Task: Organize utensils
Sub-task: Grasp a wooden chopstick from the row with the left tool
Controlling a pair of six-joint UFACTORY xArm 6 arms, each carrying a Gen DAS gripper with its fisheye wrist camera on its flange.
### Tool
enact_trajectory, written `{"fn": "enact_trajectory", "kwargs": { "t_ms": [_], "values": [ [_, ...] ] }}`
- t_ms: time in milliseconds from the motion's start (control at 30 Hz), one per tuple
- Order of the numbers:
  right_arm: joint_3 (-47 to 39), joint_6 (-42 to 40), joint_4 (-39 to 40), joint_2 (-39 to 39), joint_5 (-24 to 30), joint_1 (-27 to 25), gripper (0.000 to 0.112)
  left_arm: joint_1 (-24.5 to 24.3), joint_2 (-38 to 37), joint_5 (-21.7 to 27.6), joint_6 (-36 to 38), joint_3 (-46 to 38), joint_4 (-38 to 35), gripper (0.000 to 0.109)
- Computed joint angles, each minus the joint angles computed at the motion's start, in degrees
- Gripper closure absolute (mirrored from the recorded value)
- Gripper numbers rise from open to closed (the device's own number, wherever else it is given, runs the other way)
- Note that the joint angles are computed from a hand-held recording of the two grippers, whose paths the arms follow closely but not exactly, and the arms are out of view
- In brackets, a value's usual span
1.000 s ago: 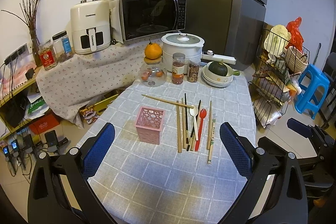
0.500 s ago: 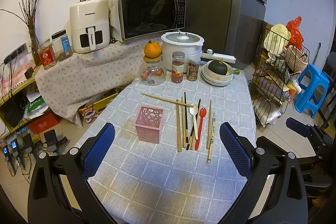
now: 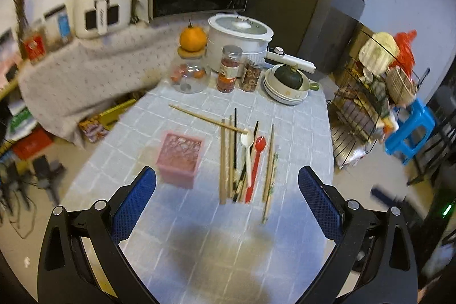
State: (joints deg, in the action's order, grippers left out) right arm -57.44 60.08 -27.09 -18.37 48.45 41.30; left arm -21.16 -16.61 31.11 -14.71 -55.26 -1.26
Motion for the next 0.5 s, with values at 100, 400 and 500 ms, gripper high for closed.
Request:
{"fn": "enact_trajectory", "kwargs": {
  "t_ms": [100, 400, 500],
  "values": [
    [-0.55, -2.73, 3.29, 1.94, -0.18, -3.67, 0.016, 1.12, 10.51, 3.17, 0.38, -10.89, -4.70, 0.013],
    [1.10, -3.00, 7.80, 3.46, -2.12, -8.64, 0.016, 3.42, 51.12, 25.57, -14.94, -56.34, -12.38, 0.033],
    [2.44, -3.97, 9.25, 2.70, -2.98, -9.18, 0.016, 3.73, 64.67, 32.67, -23.71, -73.85, -8.95, 0.036]
  ]
}}
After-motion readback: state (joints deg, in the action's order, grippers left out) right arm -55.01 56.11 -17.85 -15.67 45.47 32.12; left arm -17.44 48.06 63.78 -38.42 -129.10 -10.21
